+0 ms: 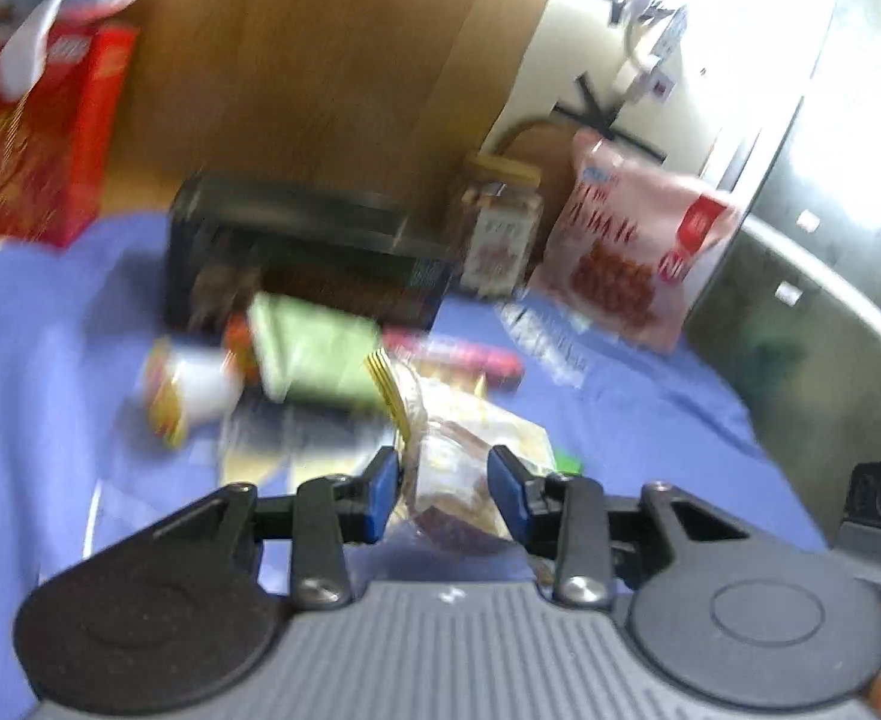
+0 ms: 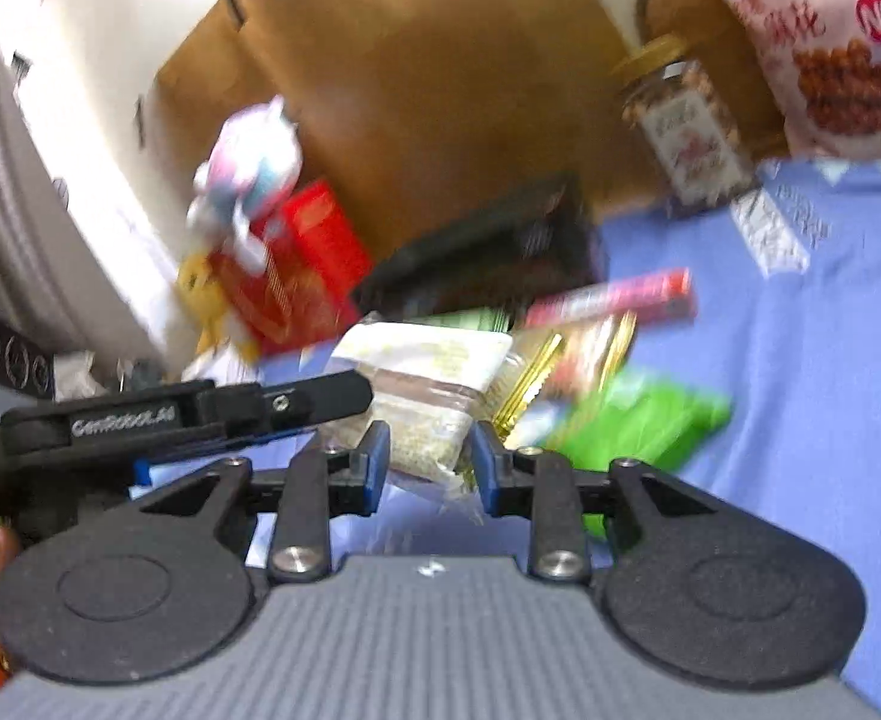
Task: Organize snacks
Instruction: 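Grasp the clear pastry pack with the left gripper, then carry the pastry pack with the left gripper and drop it into the tin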
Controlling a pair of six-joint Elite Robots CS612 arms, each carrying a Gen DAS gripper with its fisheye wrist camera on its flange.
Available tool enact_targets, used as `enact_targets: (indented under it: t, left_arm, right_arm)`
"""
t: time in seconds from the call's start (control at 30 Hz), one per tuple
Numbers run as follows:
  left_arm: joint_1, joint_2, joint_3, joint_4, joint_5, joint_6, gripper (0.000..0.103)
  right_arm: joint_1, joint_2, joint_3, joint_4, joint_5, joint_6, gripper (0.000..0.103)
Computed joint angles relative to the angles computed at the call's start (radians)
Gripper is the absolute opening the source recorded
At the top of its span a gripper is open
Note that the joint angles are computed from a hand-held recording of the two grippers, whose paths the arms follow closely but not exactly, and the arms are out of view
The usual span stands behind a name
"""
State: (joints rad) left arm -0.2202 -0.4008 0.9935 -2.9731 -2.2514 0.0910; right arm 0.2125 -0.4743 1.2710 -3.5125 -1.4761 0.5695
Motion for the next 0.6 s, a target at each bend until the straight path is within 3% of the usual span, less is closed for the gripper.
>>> enact_targets:
  t: [0.17,0.27,0.3,0.37,0.43,0.5,0.6]
  left_arm:
    - [0.012,-0.005,0.026,0.073,0.019,0.019,0.036]
    - [0.021,0.004,0.014,0.04,-0.002,-0.019,0.055]
    - [0.023,0.007,0.011,0.01,-0.005,-0.045,0.062]
    - [0.029,0.014,-0.001,-0.014,-0.02,-0.067,0.067]
    - [0.031,0.018,-0.016,0.004,-0.028,-0.064,0.075]
    - [0.031,0.022,-0.032,0.049,-0.037,-0.041,0.075]
    - [0.025,0.024,-0.047,0.166,-0.064,0.063,0.073]
  right_arm:
    - [0.008,0.005,0.008,0.051,0.027,-0.017,0.037]
    - [0.013,-0.004,0.027,0.017,-0.002,-0.01,0.047]
    - [0.017,-0.008,0.033,0.011,-0.028,-0.022,0.055]
    - [0.024,-0.015,0.045,-0.005,-0.065,-0.053,0.063]
    - [0.024,-0.015,0.047,0.0,-0.056,-0.081,0.073]
    - [0.029,-0.014,0.037,0.039,-0.053,-0.134,0.084]
    - [0.042,-0.005,0.001,0.146,-0.079,-0.215,0.086]
